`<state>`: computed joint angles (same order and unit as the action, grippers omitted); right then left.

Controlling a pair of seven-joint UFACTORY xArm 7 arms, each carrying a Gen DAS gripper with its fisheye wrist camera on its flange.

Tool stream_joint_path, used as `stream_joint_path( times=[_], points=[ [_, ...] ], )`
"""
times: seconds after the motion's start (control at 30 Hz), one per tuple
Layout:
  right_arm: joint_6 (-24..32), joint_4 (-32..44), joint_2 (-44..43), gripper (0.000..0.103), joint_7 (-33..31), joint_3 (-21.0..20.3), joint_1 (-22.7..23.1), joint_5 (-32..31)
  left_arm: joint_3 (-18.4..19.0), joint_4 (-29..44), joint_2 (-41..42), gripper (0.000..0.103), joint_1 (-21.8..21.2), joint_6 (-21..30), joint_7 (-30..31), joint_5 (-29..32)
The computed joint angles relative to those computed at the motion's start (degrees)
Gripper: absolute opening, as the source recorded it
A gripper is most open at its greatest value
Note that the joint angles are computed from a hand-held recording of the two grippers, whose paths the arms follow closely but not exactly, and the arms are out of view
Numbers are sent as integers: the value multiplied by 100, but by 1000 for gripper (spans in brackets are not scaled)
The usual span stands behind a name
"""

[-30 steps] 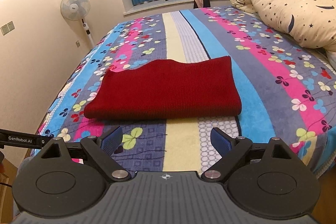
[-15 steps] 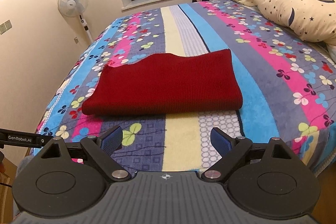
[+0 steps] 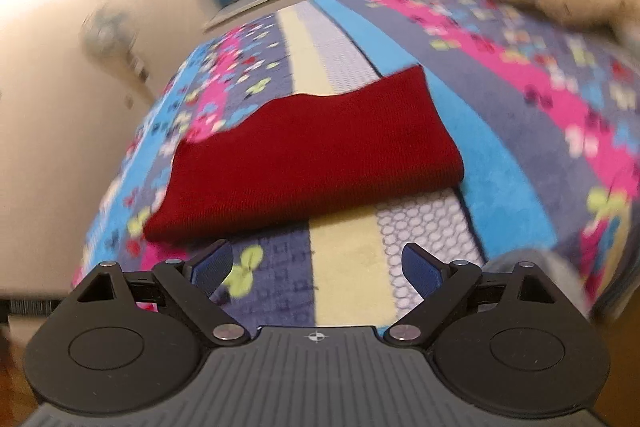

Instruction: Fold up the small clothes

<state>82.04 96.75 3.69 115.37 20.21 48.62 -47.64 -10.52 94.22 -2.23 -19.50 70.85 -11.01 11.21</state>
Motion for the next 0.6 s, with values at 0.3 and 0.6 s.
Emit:
stream_joint_path(
  times=[0.3, 0.6],
  points=[
    [-1989, -2748, -1377, 93, 2493, -312, -1311, 128, 162, 969, 863, 103, -57, 642, -194, 226],
    [-3816, -4385, -1664, 81, 5708, -186, -2711, -865, 391, 1656, 1381, 103, -148, 990, -261, 395]
  ],
)
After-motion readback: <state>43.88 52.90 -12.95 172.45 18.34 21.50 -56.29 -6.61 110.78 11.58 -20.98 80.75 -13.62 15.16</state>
